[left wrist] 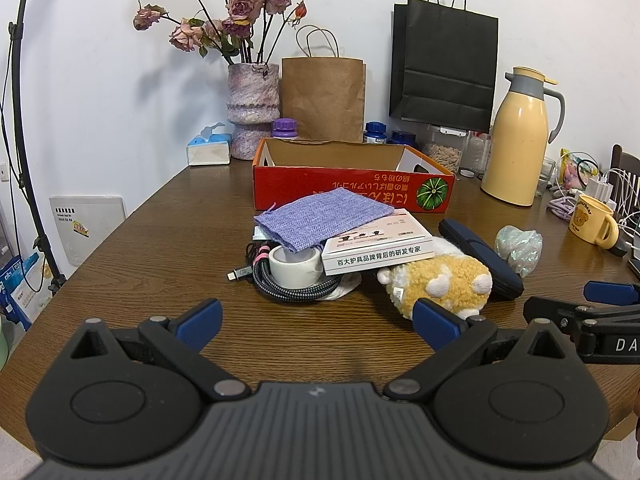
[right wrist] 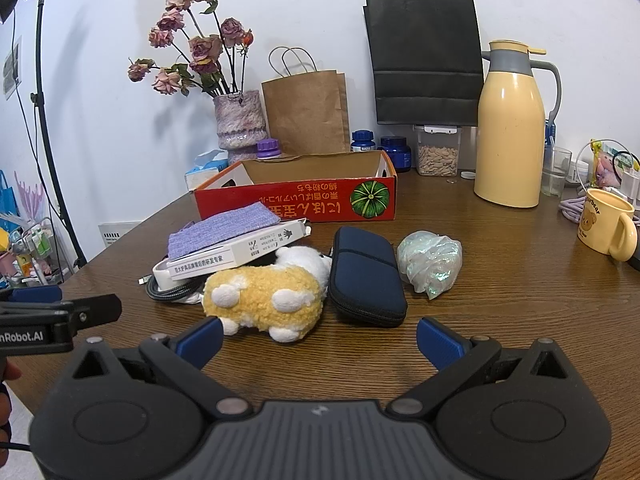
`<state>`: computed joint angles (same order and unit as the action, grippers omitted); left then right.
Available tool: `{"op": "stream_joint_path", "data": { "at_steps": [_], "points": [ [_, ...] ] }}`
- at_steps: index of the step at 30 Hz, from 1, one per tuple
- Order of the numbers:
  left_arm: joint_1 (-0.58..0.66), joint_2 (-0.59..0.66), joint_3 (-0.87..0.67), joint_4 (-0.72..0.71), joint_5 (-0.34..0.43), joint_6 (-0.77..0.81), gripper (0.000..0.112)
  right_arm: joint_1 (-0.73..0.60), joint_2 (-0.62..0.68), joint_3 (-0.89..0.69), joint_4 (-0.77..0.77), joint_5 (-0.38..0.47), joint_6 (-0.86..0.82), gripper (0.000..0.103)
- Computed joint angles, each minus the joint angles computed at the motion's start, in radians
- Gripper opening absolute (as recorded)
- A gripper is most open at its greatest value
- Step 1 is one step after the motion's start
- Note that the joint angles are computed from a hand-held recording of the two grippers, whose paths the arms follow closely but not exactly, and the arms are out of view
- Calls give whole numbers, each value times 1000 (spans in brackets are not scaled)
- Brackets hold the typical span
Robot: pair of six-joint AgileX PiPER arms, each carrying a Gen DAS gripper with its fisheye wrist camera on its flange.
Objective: Flip cup upright
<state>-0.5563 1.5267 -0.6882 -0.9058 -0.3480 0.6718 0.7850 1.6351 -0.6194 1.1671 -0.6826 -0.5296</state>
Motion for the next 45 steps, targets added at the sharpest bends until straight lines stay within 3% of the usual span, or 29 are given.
{"op": "stream_joint_path", "data": {
  "at_steps": [33,45],
  "points": [
    [1,-3,5,25,-2,-24,103,4,-9,1,8,-3,-12,103],
    [-7,-9,-20,-38,14,45,103,-8,-12,3,-4,3,-9,103]
  ]
}}
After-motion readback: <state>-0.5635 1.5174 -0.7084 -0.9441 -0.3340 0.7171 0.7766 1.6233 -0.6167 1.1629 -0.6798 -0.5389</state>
